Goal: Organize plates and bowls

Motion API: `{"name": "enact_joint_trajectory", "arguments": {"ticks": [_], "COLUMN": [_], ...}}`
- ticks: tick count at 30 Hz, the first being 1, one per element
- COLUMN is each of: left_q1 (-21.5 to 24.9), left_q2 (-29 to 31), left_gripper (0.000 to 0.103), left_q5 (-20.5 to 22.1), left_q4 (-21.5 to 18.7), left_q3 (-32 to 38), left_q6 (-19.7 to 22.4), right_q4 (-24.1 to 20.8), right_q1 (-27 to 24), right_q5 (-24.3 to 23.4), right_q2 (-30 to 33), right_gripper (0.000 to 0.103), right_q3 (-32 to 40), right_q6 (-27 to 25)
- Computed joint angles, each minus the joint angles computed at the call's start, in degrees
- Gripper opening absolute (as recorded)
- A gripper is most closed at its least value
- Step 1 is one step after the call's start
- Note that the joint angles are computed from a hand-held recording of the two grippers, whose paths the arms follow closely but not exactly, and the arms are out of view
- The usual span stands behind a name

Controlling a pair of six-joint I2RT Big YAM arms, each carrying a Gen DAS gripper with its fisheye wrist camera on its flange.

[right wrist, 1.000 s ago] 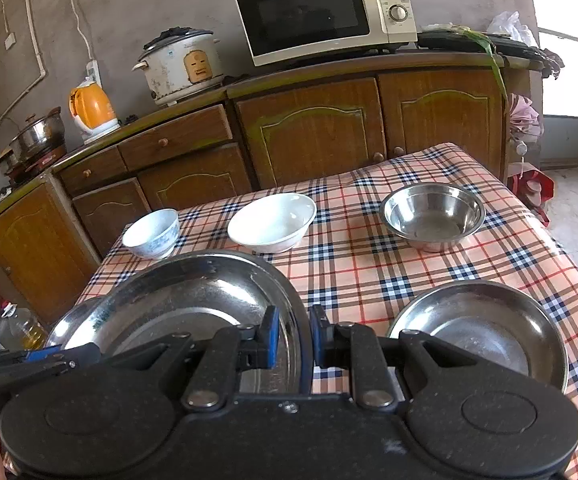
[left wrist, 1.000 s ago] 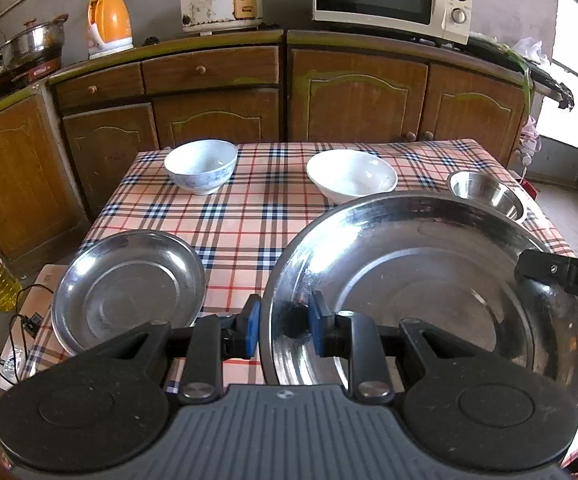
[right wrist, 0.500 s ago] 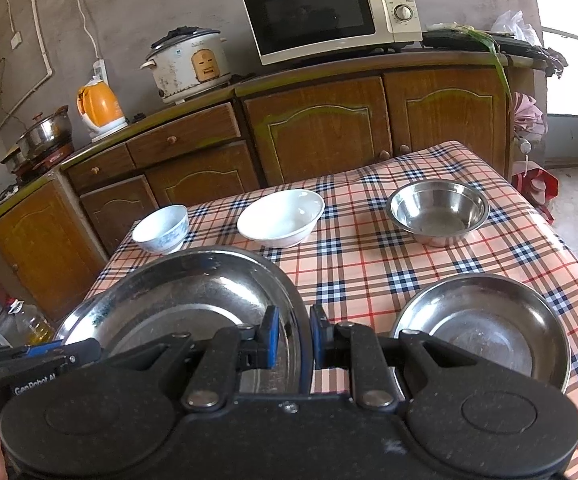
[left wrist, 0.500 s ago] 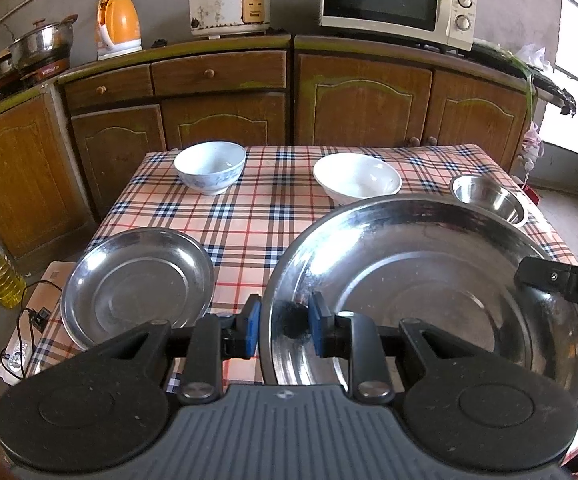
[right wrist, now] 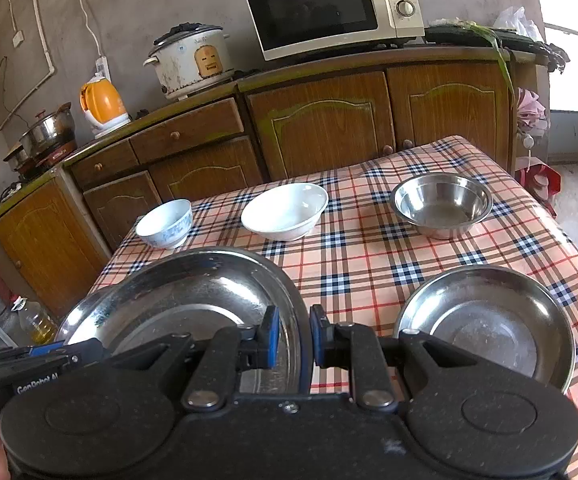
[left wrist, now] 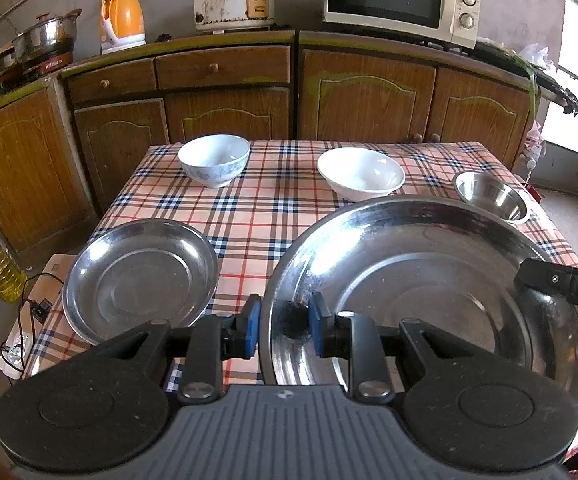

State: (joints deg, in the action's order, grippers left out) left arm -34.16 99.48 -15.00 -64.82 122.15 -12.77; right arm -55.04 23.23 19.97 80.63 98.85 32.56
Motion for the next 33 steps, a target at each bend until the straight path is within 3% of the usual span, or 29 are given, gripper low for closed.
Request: {"name": "enact_joint_trajectory", "arguments": {"ticks": [33], "left_q1": [0.42], "left_q2": [-0.13], "left_gripper": [0.025], "left_q5": [0.36], "left_q4": [-0.03], "left_q3": [-2.12], "left_q6": [-0.41], "right_q4": [-0.2], "right_q1": [-0.44], "right_q5": [-1.55], "right_q2": [0.59], "right_gripper": [0.023], "right_q3": [-1.55], "right_q6": [0.63]}}
